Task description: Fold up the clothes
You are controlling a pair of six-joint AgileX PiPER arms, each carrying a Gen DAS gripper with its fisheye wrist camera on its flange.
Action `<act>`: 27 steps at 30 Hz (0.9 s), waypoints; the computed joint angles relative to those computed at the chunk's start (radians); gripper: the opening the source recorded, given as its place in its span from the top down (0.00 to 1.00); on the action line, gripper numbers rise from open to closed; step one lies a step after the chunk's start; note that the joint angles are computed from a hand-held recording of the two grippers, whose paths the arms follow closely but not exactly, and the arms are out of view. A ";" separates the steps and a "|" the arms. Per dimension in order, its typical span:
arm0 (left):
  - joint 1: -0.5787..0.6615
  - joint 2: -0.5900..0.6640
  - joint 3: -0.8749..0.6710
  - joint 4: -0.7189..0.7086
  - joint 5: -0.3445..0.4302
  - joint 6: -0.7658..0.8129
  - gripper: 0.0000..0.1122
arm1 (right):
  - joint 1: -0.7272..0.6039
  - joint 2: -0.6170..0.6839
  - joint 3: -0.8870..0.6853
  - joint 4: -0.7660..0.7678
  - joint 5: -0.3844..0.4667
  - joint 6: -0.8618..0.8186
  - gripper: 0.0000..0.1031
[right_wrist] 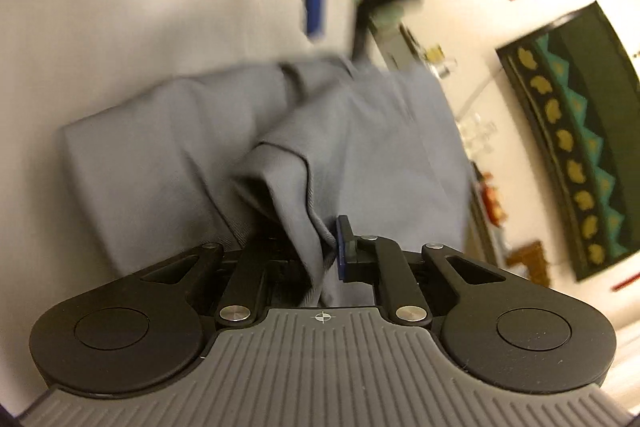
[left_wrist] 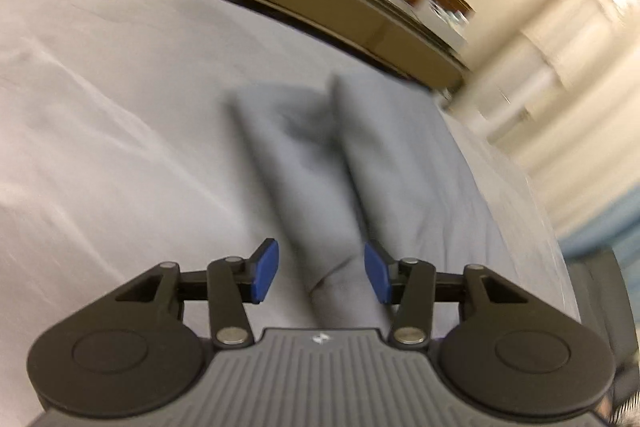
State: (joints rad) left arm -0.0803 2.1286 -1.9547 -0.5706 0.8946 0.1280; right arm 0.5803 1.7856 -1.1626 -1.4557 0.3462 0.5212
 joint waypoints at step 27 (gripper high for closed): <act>-0.055 0.152 -0.208 0.031 0.050 -0.002 0.50 | -0.135 -0.136 0.120 0.143 0.206 0.035 0.91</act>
State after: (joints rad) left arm -0.1351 2.2803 -2.1632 -0.5395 0.9445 0.1261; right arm 0.4453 1.6501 -1.0425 -1.3130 0.5526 0.5558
